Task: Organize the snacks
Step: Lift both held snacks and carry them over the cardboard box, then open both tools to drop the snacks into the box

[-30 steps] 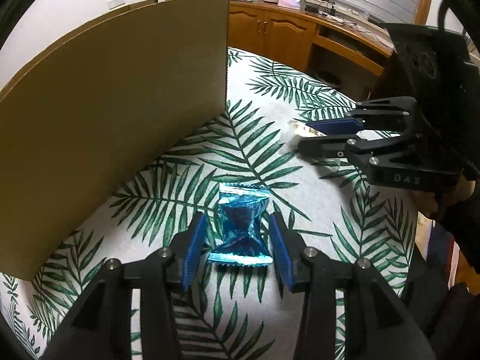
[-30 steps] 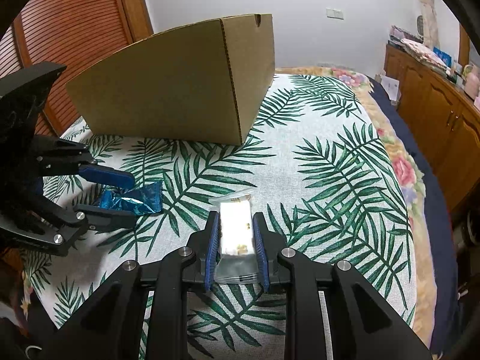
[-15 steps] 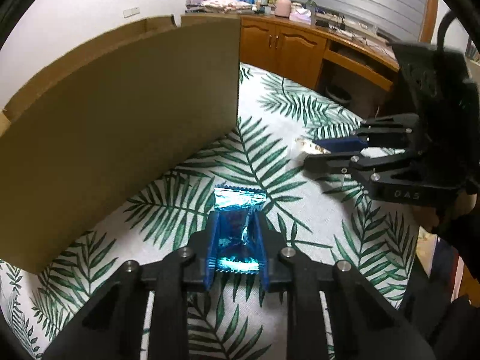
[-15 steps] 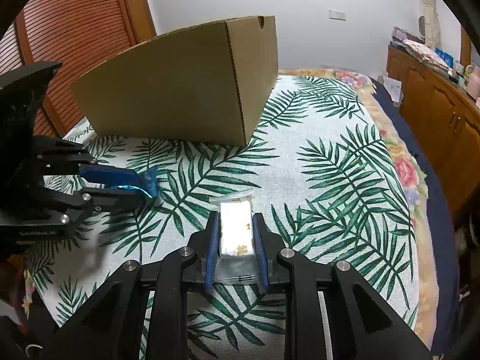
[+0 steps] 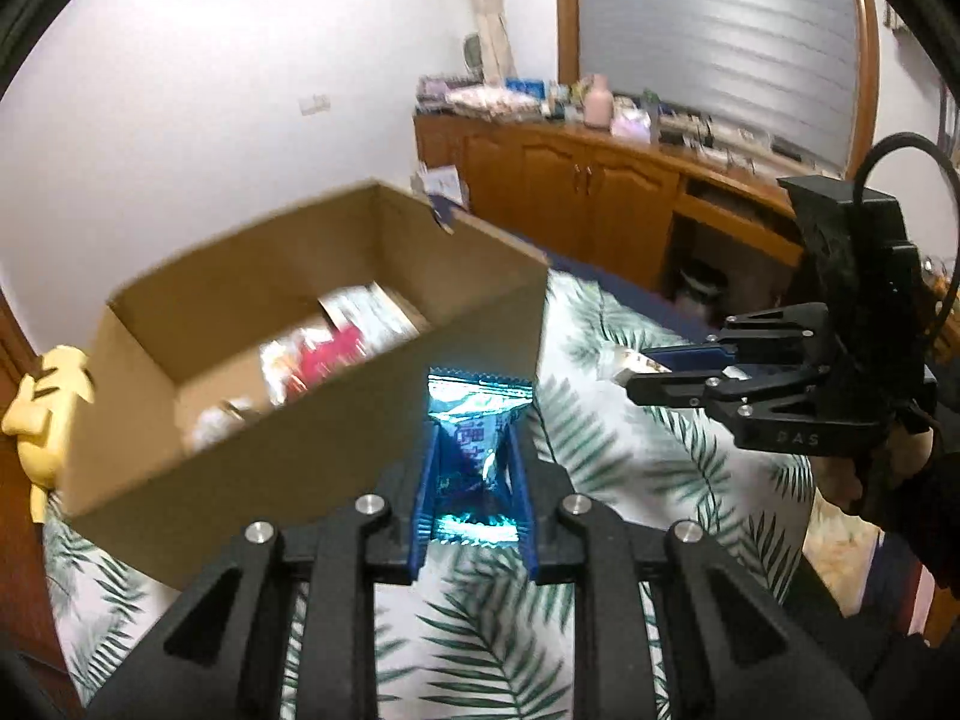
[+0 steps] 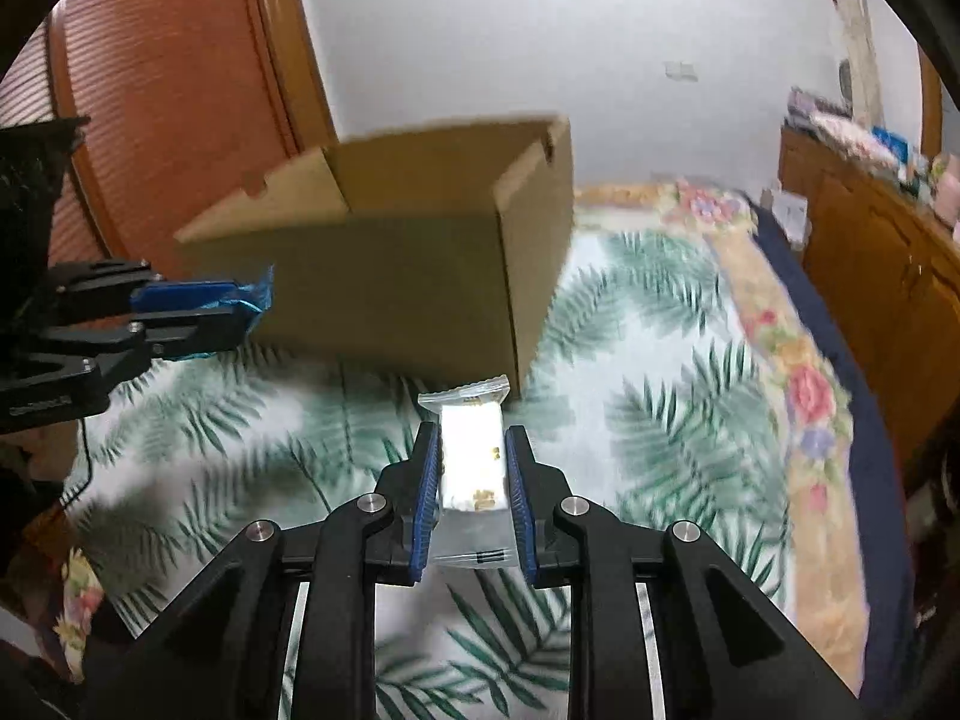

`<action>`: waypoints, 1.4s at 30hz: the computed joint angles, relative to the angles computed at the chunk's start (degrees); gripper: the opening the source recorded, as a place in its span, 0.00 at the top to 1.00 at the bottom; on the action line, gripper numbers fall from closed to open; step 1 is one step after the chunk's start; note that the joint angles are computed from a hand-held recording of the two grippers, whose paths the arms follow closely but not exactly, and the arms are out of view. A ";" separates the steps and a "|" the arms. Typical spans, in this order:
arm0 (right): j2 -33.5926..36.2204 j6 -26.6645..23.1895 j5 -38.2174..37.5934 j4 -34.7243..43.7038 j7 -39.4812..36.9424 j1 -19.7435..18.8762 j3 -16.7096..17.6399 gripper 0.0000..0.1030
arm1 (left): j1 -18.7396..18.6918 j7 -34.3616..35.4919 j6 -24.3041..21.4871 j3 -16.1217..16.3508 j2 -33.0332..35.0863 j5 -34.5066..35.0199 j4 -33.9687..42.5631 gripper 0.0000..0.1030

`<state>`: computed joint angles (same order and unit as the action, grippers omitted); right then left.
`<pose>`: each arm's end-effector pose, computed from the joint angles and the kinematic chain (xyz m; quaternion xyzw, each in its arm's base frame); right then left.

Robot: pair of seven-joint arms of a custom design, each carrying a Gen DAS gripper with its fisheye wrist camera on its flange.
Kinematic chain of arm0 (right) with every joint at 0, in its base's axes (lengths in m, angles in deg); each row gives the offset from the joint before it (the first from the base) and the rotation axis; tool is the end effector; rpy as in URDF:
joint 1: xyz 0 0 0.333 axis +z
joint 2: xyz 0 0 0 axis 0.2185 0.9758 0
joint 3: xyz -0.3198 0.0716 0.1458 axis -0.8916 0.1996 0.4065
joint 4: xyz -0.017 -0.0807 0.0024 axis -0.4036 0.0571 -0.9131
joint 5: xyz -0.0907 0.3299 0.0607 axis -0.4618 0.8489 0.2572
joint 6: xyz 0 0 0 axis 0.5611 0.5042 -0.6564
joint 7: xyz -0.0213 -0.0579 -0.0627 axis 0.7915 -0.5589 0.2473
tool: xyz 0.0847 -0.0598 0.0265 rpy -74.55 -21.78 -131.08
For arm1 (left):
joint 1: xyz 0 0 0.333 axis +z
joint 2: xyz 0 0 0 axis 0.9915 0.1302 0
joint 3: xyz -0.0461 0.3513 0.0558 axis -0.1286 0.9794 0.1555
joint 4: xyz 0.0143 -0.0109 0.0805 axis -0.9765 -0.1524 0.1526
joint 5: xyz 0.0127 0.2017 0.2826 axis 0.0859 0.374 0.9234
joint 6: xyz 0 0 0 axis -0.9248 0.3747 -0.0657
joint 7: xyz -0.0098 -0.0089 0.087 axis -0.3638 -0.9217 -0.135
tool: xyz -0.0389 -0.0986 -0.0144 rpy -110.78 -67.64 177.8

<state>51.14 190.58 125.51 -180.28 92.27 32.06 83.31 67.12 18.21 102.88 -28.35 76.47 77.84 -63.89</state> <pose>0.4415 0.0880 0.5568 -0.8051 0.4071 -0.1149 0.4158 0.4018 -0.3318 0.5698 -0.5284 0.7386 -0.3353 0.2506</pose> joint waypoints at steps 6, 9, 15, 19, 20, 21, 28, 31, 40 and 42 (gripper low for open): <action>0.41 -0.08 -0.91 5.78 1.28 1.00 0.78 0.80 | 3.39 -2.99 0.28 -0.12 -2.69 3.64 1.24 0.80; 1.70 -0.18 -1.34 8.50 1.69 1.49 1.19 0.80 | 5.63 -5.86 0.78 -0.43 -3.56 6.29 1.50 0.80; 5.59 -0.72 -2.05 13.26 3.06 1.48 2.74 0.80 | 8.10 -5.82 3.49 1.13 -2.89 4.27 1.61 0.80; 8.44 -0.56 -2.81 16.07 4.33 0.79 4.37 0.80 | 9.91 -6.43 3.85 1.53 -2.12 4.48 1.43 0.80; 9.09 -0.51 -2.91 16.65 4.57 0.62 4.75 0.80 | 10.19 -6.50 4.29 1.95 -1.71 4.10 1.29 0.80; 9.78 -0.53 -3.01 17.27 4.79 0.45 5.12 0.80 | 10.34 -6.52 4.82 2.35 -1.30 3.55 1.16 0.80; 13.33 0.20 -4.72 20.08 6.34 -0.69 7.61 0.80 | 11.19 -9.20 5.91 4.49 1.07 3.95 1.12 0.80; 14.81 0.66 -5.83 21.14 7.47 -1.00 8.65 0.80 | 10.76 -10.80 5.21 5.25 1.70 5.36 1.46 0.80; 17.89 0.82 -7.48 22.79 9.84 -2.23 10.84 0.80 | 8.86 -12.79 3.64 7.38 3.21 8.12 1.65 0.79; 18.17 0.96 -8.08 22.77 10.50 -2.42 11.12 0.79 | 8.49 -12.75 2.98 7.57 3.39 7.63 1.76 0.79</action>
